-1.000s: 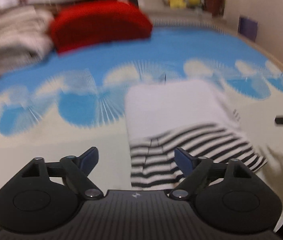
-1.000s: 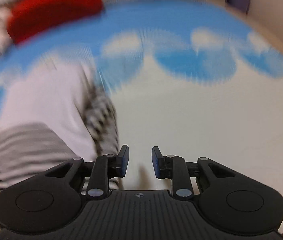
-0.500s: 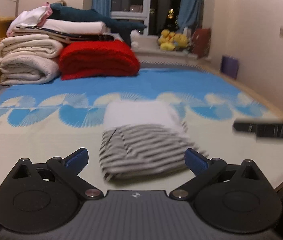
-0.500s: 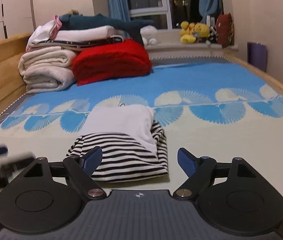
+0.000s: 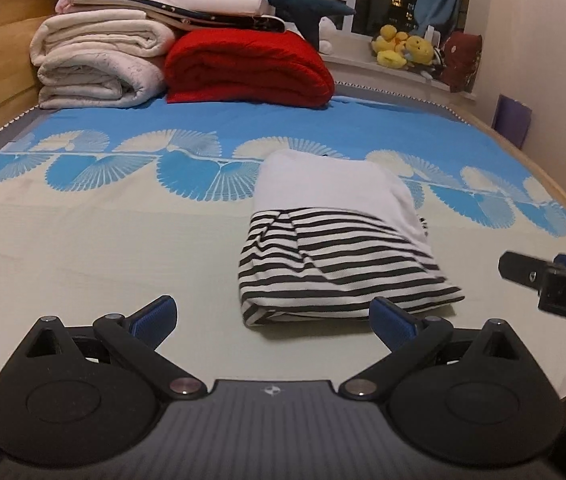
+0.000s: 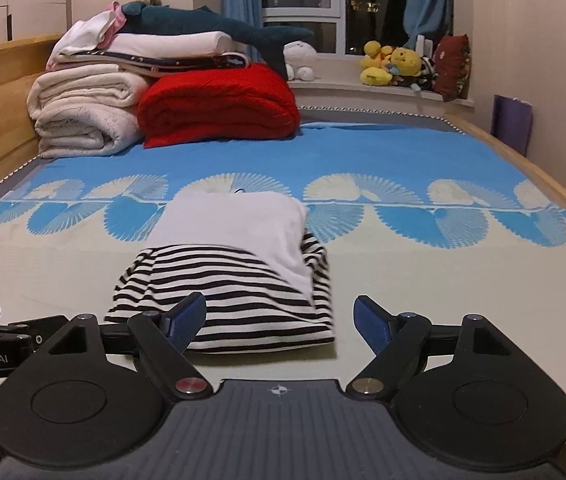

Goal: Fold small clothes

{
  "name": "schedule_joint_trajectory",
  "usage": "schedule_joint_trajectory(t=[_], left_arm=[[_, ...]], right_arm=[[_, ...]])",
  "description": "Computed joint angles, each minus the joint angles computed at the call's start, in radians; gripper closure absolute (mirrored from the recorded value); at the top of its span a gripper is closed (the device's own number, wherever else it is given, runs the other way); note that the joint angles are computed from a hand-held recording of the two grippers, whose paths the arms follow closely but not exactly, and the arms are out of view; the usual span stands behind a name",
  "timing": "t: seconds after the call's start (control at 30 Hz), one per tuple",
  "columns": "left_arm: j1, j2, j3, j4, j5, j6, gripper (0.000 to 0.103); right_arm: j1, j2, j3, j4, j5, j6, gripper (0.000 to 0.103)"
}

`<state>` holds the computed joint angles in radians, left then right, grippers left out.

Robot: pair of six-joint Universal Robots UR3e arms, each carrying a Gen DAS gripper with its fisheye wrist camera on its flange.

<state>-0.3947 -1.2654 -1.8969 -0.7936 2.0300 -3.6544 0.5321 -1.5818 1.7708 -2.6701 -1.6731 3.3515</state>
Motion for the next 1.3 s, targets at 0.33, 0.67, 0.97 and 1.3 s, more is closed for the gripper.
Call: schedule_joint_trajectory(t=[0.33, 0.67, 0.97, 1.3], left_arm=[[0.037, 0.002, 0.000, -0.031, -0.044, -0.010, 0.001], [-0.014, -0.101, 0.062, -0.012, -0.035, -0.058, 0.001], [-0.022, -0.125, 0.071, -0.005, -0.029, -0.050, 0.001], [-0.005, -0.105, 0.059, -0.021, -0.044, -0.056, 0.001]], right_arm=[[0.068, 0.071, -0.093, 0.046, -0.037, -0.001, 0.021], [0.047, 0.083, -0.068, 0.019, -0.017, 0.013, 0.021], [0.040, 0.087, -0.065, 0.034, -0.024, 0.016, 0.021], [0.037, 0.093, -0.071, 0.042, -0.010, 0.012, 0.021]])
